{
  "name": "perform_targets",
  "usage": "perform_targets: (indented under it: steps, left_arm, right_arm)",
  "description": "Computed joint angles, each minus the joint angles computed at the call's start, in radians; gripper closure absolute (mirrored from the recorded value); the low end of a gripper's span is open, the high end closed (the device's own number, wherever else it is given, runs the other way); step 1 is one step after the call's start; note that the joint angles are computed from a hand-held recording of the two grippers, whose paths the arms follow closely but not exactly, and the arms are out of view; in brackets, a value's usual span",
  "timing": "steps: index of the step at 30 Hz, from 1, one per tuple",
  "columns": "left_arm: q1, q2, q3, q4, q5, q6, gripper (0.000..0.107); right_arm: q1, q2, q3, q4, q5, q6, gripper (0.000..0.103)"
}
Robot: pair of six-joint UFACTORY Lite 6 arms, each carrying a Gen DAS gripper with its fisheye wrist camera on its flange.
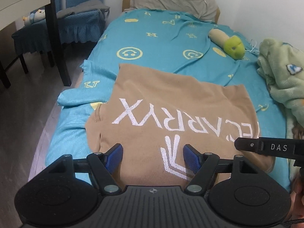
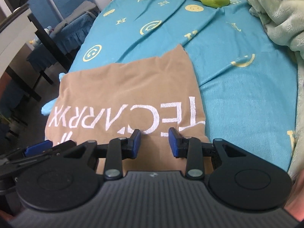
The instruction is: Fold clothes
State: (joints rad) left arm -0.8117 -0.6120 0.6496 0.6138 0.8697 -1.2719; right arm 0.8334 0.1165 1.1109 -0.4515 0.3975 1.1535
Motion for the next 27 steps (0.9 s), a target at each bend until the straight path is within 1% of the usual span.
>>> perform_targets:
  steps: [2, 5, 9, 12, 15, 20, 22, 25, 27]
  left_arm:
    - [-0.022, -0.021, -0.003, 0.001, 0.021, -0.025, 0.033]
    - [-0.063, -0.098, 0.0, -0.007, 0.07, -0.125, 0.032]
    - [-0.195, -0.227, 0.008, -0.022, 0.139, -0.35, 0.029]
    - [-0.241, -0.264, 0.0, -0.078, 0.166, -0.49, 0.024]
    - [-0.097, -0.285, -0.061, -0.197, 0.086, -0.464, 0.024]
    - [0.264, -0.296, -0.198, -0.453, -0.121, -0.199, 0.024]
    - [0.351, -0.347, -0.263, -0.498, -0.21, -0.152, 0.025]
    - [0.381, -0.502, -0.353, -0.458, -0.304, -0.191, 0.025]
    - [0.321, -0.616, -0.402, -0.341, -0.318, -0.325, 0.026]
  right_arm:
    - [0.003, -0.01, -0.016, -0.017, -0.007, 0.022, 0.068]
    - [-0.001, -0.032, -0.038, -0.01, -0.019, 0.031, 0.068]
    - [-0.013, -0.023, -0.029, 0.028, -0.029, -0.001, 0.068]
    - [-0.019, -0.013, -0.024, 0.04, -0.037, -0.006, 0.068]
    - [-0.03, -0.025, -0.042, 0.063, -0.056, -0.012, 0.068]
    - [-0.063, -0.062, -0.09, 0.146, -0.112, -0.045, 0.068]
    - [-0.074, -0.074, -0.107, 0.181, -0.13, -0.066, 0.068]
    - [-0.083, -0.088, -0.125, 0.208, -0.149, -0.07, 0.068]
    - [-0.091, -0.095, -0.138, 0.222, -0.164, -0.065, 0.068]
